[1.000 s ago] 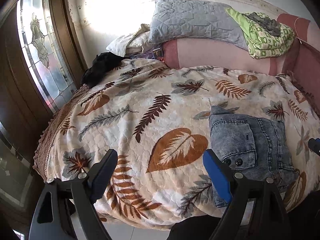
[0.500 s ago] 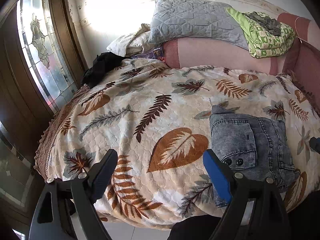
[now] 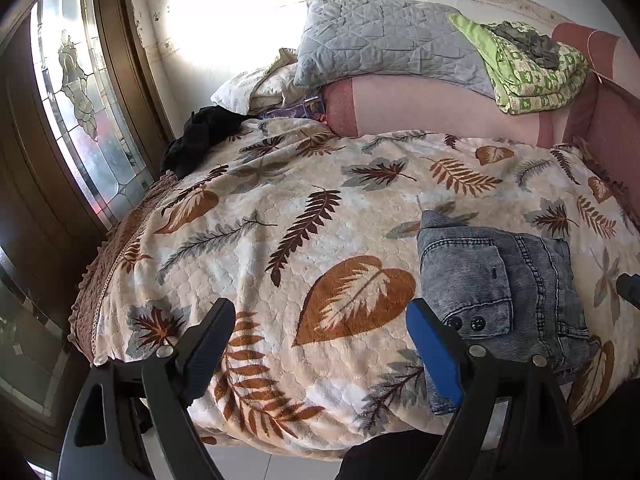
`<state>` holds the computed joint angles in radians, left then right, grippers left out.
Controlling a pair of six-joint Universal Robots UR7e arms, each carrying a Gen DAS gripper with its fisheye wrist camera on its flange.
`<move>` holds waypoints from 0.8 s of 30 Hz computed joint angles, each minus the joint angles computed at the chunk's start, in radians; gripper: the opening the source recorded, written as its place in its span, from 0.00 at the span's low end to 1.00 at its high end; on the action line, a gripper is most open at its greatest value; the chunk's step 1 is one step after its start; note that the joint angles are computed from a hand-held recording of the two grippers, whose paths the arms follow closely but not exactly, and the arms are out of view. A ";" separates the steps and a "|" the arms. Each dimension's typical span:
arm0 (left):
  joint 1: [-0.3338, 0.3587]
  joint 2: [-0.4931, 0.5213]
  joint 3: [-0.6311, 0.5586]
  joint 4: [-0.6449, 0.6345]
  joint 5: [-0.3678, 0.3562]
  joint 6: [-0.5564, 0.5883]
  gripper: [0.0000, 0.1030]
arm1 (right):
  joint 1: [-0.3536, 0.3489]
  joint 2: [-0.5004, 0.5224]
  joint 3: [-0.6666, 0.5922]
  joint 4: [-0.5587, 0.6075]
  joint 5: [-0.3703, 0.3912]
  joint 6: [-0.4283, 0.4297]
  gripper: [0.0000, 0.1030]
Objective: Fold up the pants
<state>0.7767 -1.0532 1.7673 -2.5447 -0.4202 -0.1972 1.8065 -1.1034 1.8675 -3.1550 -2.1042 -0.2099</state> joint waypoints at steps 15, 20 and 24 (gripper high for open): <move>0.038 0.041 -0.044 0.072 -0.017 -0.028 0.85 | -0.043 0.005 -0.010 0.046 0.046 0.054 0.70; 0.046 0.054 -0.056 0.078 -0.015 -0.027 0.85 | -0.056 0.006 -0.012 0.049 0.051 0.069 0.70; 0.053 0.061 -0.064 0.090 -0.018 -0.034 0.85 | -0.064 0.010 -0.015 0.052 0.056 0.078 0.70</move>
<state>0.8295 -0.9922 1.7031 -2.4543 -0.4380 -0.2315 1.7427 -1.0938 1.8522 -3.1025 -2.0484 -0.1320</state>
